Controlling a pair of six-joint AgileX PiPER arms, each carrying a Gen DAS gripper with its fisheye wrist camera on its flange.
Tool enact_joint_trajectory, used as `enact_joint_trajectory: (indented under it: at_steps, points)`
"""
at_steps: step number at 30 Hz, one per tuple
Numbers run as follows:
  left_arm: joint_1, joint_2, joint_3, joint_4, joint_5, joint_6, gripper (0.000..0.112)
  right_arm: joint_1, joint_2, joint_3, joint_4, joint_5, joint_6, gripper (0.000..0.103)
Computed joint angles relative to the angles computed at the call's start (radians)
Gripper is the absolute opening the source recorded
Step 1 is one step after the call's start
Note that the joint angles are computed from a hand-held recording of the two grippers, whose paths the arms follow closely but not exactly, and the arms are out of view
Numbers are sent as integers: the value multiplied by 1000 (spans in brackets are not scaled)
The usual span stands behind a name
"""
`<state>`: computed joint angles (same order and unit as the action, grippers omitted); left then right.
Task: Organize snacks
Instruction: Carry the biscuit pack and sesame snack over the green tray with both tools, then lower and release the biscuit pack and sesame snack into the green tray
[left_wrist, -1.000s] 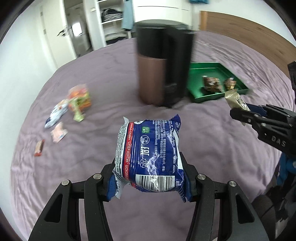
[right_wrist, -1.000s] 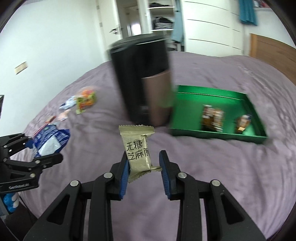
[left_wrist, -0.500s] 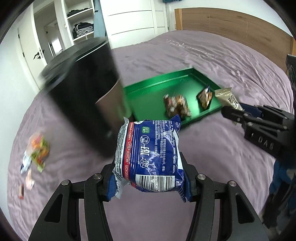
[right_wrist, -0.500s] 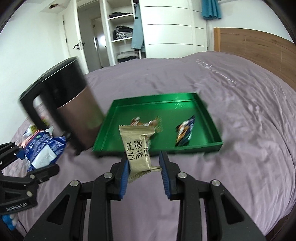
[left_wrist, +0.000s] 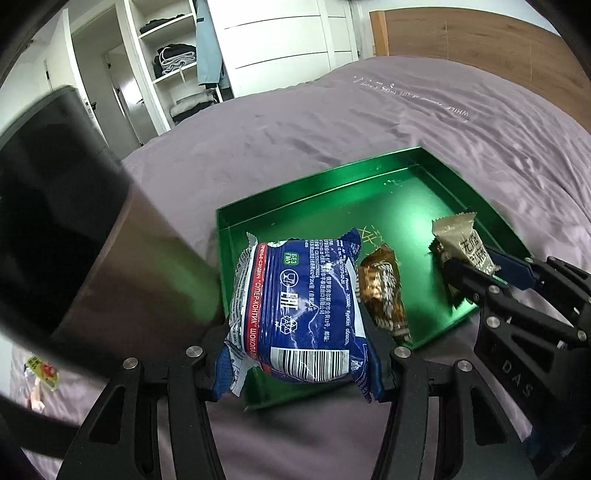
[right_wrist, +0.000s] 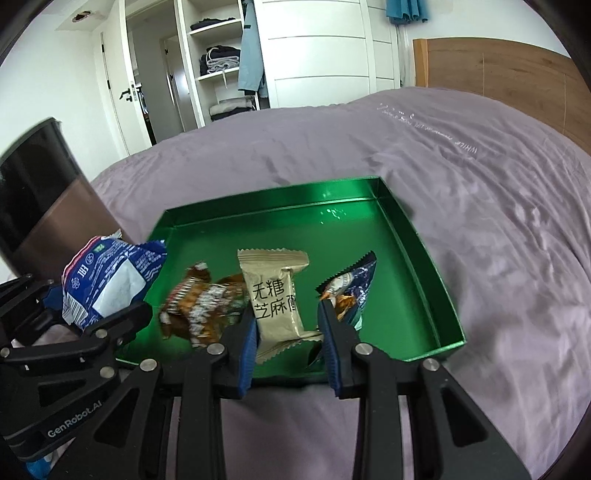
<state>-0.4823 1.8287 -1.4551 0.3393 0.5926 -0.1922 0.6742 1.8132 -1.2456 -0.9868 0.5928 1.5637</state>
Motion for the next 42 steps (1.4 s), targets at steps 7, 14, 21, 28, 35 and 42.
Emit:
enact_joint_trajectory:
  at_steps: [7,14,21,28,35,42]
  points:
    - [-15,65,-18,7,-35,-28,50,-27,34,3,-42,-25,22,48]
    - [-16,99,-46,-33,-47,-17,50,-12,71,-37,-45,30,-8,48]
    - [-10,113,-51,-81,-42,18,50,-6,73,-21,-62,32,30,50]
    - [-7,110,-52,-112,-36,39,50,0,66,-13,-70,44,52,50]
    - [-2,107,-54,-129,-20,55,51,4,56,-7,-61,49,49,52]
    - [0,89,-42,-137,-17,59,52,10,37,9,-62,66,67,77]
